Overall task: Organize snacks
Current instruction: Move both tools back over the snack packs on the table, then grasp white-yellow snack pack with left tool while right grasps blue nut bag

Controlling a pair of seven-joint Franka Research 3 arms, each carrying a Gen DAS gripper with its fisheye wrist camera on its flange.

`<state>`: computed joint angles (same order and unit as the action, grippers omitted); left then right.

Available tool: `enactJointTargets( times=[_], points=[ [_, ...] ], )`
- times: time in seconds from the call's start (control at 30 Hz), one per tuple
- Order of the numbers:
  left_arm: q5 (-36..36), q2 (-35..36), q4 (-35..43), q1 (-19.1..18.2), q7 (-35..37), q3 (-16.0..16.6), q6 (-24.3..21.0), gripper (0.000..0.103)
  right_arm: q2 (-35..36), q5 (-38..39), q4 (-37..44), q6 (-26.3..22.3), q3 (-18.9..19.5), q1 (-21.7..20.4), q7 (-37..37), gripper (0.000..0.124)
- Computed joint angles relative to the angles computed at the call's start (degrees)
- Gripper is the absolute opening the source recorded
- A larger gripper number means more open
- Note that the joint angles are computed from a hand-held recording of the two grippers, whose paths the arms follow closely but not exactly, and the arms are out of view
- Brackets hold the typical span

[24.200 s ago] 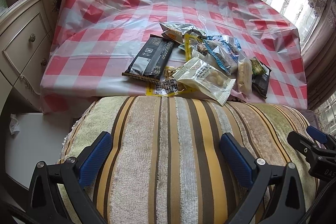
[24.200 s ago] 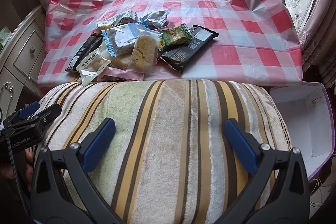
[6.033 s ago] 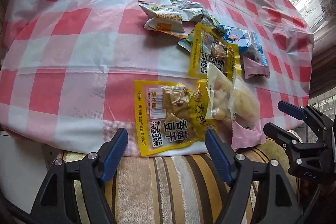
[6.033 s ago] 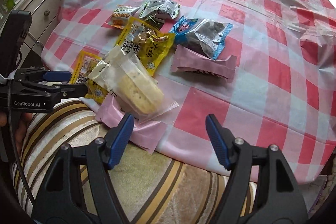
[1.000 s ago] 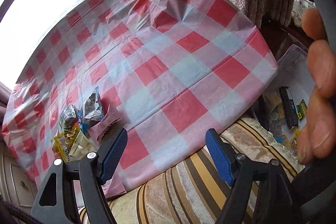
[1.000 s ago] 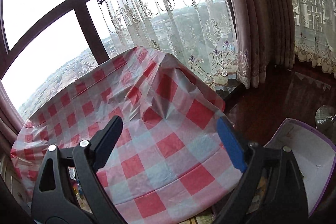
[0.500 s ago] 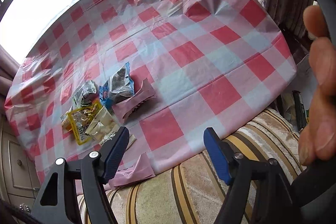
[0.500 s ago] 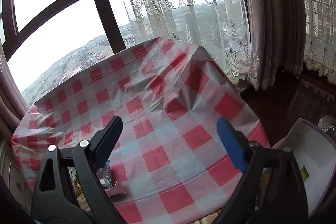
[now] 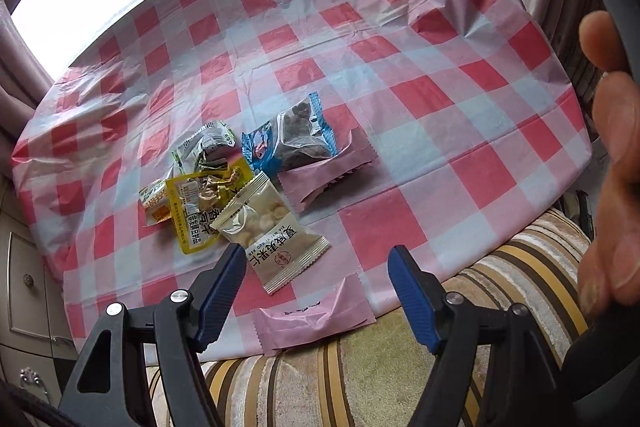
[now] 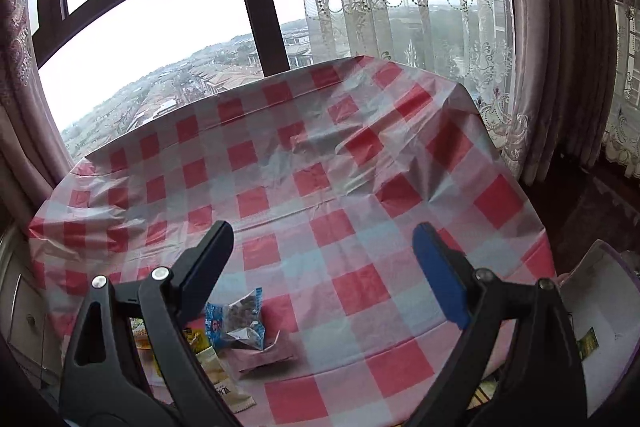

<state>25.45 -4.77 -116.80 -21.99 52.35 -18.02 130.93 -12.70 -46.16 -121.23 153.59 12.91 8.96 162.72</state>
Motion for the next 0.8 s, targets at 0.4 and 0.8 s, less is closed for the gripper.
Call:
enactJointTargets(
  times=[0.4,0.8],
  points=[
    [-11.41,-6.01,-11.04,7.71,-2.55,7.22,15.66,0.074,7.39,7.68,5.01,-1.91,-2.41,5.25,-10.42,0.094],
    [-30.85,0.48,-11.93,13.04,6.72,10.98,27.09,0.074,20.06,34.52,12.46,-6.23,-6.81,13.51,-43.1,0.094]
  ],
)
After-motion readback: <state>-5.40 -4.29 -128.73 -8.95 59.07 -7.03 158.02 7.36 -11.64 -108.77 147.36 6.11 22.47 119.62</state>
